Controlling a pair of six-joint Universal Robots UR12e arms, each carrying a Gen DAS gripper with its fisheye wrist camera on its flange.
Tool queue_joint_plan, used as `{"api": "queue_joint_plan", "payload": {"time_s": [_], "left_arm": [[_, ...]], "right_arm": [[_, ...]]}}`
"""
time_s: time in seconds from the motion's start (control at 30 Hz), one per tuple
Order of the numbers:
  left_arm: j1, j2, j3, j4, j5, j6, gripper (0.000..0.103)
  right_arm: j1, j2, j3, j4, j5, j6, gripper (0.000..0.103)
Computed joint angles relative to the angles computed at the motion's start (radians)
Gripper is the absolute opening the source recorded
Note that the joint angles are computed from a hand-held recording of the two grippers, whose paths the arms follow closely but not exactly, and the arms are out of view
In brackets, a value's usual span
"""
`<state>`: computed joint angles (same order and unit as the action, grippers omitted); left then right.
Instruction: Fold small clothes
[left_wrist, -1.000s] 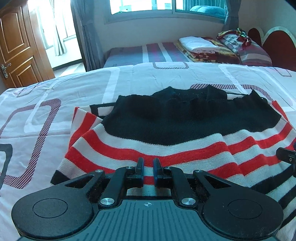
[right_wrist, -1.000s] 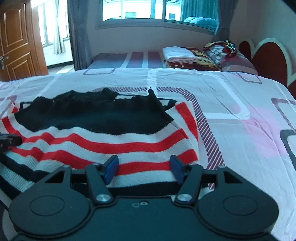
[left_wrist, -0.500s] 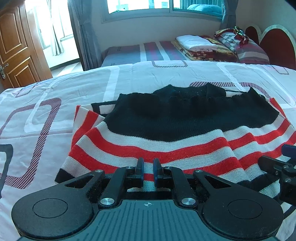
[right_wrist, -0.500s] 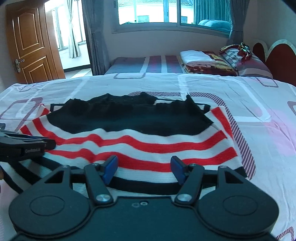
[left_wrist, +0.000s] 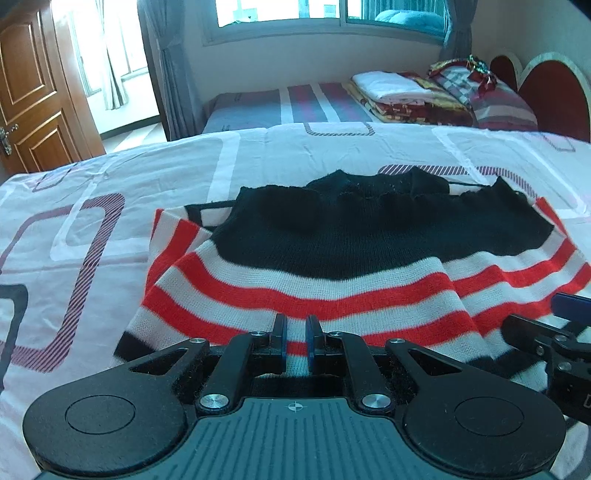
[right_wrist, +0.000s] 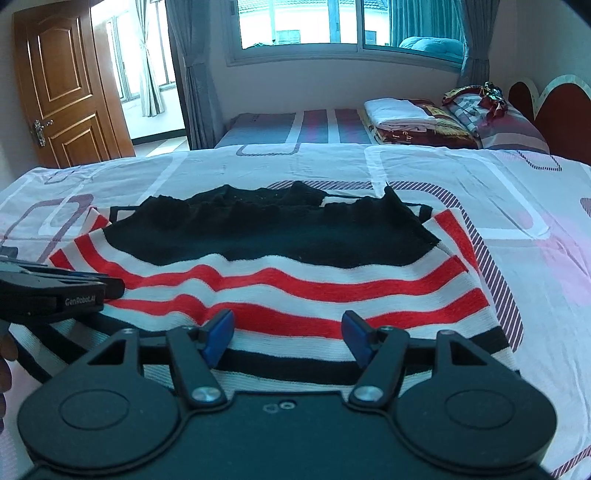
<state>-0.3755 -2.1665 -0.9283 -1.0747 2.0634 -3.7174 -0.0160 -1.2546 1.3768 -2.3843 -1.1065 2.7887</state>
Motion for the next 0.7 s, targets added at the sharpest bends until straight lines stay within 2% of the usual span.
{"api": "queue_joint_plan", "payload": {"time_s": [0.07,0.13,0.27,0.33,0.4,0.5,0.6,0.63,0.7], "left_arm": [[-0.004,0.023,-0.041,0.027,-0.001,-0.021,0.01],[-0.013,0.036,-0.073,0.056,0.027,-0.003,0.01],[-0.02,0.052,-0.119,0.095,0.049,0.022,0.01],[-0.021,0.06,-0.131,0.1,0.056,0.041,0.01],[-0.019,0.074,-0.141,0.077,0.065,0.012,0.01],[-0.018,0.104,-0.176,0.06,0.079,-0.047,0.01],[-0.017,0.114,-0.193,0.051,0.076,-0.071,0.01],[-0.017,0.118,-0.205,0.063,0.078,-0.079,0.01],[-0.019,0.119,-0.216,0.078,0.09,-0.069,0.01]], "right_arm": [[-0.003,-0.005,0.006,-0.001,0.028,0.005,0.064],[-0.003,-0.013,0.015,0.007,0.043,-0.017,0.063],[0.0,-0.024,0.033,0.028,0.032,-0.051,0.063],[0.002,-0.026,0.049,0.012,0.004,-0.09,0.067],[-0.007,-0.028,0.055,0.008,0.011,-0.099,0.068],[-0.015,-0.038,0.055,0.014,-0.018,-0.097,0.068],[-0.034,-0.051,0.061,0.008,0.023,-0.053,0.064],[-0.034,-0.055,0.069,-0.003,0.014,-0.057,0.064],[-0.025,-0.052,0.07,0.034,-0.036,-0.099,0.063]]}}
